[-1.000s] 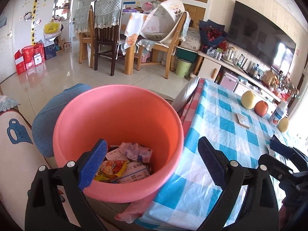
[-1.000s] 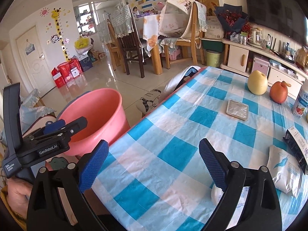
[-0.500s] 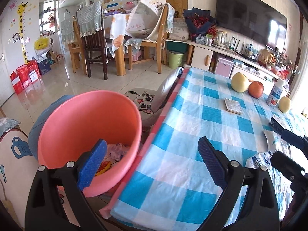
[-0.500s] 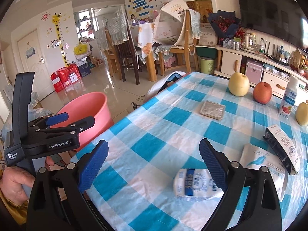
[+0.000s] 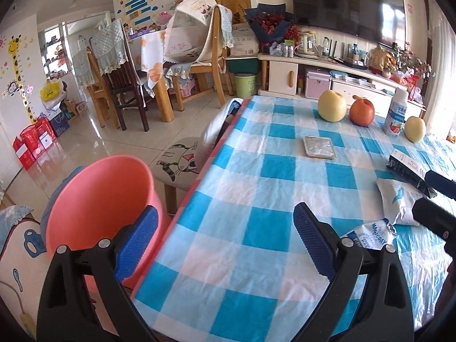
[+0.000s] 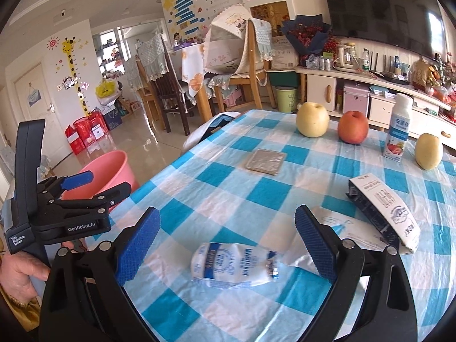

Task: Collect trash
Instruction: 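Lower both open tools toward the white packets and carton on the table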

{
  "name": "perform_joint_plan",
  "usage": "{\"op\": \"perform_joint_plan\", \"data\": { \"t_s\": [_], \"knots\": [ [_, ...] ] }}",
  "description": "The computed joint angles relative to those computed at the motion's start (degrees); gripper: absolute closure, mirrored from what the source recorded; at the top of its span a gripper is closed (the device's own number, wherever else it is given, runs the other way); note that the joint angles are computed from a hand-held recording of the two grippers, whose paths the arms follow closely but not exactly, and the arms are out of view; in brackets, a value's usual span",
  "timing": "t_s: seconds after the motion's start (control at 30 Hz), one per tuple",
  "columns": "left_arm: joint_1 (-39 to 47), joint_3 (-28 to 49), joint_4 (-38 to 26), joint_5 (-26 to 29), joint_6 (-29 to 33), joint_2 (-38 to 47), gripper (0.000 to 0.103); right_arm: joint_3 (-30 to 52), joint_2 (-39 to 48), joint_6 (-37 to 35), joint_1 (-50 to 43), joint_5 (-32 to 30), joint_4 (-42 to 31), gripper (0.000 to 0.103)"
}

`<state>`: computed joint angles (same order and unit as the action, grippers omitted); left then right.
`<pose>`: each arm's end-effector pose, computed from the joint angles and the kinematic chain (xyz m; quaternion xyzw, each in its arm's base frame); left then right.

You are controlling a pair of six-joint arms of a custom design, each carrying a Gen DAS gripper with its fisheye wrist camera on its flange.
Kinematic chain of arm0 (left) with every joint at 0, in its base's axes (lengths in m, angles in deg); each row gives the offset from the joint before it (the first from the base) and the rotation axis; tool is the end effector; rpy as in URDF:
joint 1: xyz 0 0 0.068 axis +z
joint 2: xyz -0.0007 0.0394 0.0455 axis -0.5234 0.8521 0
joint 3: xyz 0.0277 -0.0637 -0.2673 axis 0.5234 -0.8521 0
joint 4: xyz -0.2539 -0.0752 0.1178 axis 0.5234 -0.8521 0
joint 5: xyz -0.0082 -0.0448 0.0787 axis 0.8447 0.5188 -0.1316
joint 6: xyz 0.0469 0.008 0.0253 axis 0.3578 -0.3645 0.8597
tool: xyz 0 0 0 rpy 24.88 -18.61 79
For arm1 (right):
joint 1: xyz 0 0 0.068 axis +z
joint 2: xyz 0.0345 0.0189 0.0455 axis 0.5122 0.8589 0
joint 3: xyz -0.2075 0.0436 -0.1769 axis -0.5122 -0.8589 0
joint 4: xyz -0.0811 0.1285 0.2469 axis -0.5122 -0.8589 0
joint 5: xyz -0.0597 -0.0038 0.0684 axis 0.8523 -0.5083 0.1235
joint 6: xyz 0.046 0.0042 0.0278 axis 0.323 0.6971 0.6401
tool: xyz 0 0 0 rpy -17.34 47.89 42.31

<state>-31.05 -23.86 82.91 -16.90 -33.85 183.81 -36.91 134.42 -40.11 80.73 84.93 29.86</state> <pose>0.2998 -0.0052 0.0834 0.1968 0.8884 -0.0309 0.4135 0.1951 0.2002 0.0848 0.0718 0.8837 0.0807 0.4554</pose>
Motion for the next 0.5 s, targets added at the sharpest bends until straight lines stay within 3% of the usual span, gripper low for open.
{"op": "perform_joint_plan", "data": {
  "t_s": [0.2,0.5],
  "knots": [
    [-6.14,-1.57,1.41,-3.45,-0.9,-0.44,0.007,-5.74,-6.7,-0.6,-3.03,-0.58,-0.06,0.009],
    [-12.72,0.98,1.76,-4.19,-3.78,3.76,0.007,-15.44,-20.74,-1.22,-12.76,-4.09,-2.02,0.009]
  ]
}}
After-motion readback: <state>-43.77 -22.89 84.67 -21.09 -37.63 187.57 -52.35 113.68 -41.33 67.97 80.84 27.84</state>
